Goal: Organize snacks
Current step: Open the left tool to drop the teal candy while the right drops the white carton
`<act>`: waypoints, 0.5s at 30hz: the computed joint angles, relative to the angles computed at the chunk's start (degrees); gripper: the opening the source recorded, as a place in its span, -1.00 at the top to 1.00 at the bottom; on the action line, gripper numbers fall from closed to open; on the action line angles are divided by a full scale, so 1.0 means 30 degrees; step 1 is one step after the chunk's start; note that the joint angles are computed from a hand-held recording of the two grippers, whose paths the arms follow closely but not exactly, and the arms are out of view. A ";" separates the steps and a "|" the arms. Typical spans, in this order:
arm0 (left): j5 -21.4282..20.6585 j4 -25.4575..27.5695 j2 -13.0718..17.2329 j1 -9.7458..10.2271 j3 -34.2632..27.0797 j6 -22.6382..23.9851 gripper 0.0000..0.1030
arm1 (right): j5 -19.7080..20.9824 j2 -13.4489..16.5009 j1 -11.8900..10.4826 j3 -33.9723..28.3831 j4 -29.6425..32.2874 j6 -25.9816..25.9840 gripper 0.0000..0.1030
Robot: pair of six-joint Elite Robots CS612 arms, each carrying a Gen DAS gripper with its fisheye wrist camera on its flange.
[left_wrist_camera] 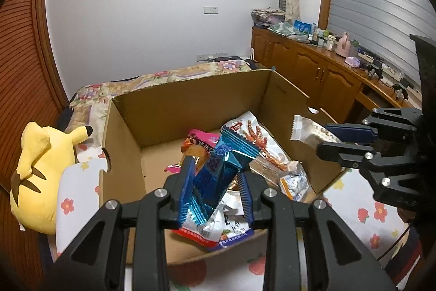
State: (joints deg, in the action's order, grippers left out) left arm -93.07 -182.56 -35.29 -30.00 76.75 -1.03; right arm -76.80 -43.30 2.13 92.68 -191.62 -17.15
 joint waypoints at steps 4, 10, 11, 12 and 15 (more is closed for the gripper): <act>0.0042 0.0229 0.0204 0.0052 -0.0363 -0.0141 0.38 | -0.0240 0.0434 0.0048 -0.0832 0.0662 0.0166 0.61; 0.0181 0.0322 0.0378 0.0113 -0.0616 -0.0230 0.33 | -0.0302 0.1008 0.0154 -0.1746 0.1363 0.0434 0.60; 0.0207 0.0294 0.0402 0.0131 -0.0660 -0.0266 0.33 | -0.0299 0.1106 0.0177 -0.1908 0.1473 0.0502 0.60; 0.0249 0.0172 0.0408 0.0148 -0.0648 -0.0352 0.32 | -0.0283 0.1200 0.0199 -0.2058 0.1559 0.0574 0.60; 0.0406 0.0024 0.0437 0.0174 -0.0731 -0.0584 0.31 | -0.0283 0.1387 0.0275 -0.2362 0.1670 0.0864 0.60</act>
State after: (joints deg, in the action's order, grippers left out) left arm -91.85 -182.48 -33.98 -29.48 74.55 -2.79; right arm -77.65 -39.14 2.95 85.59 -186.61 -14.56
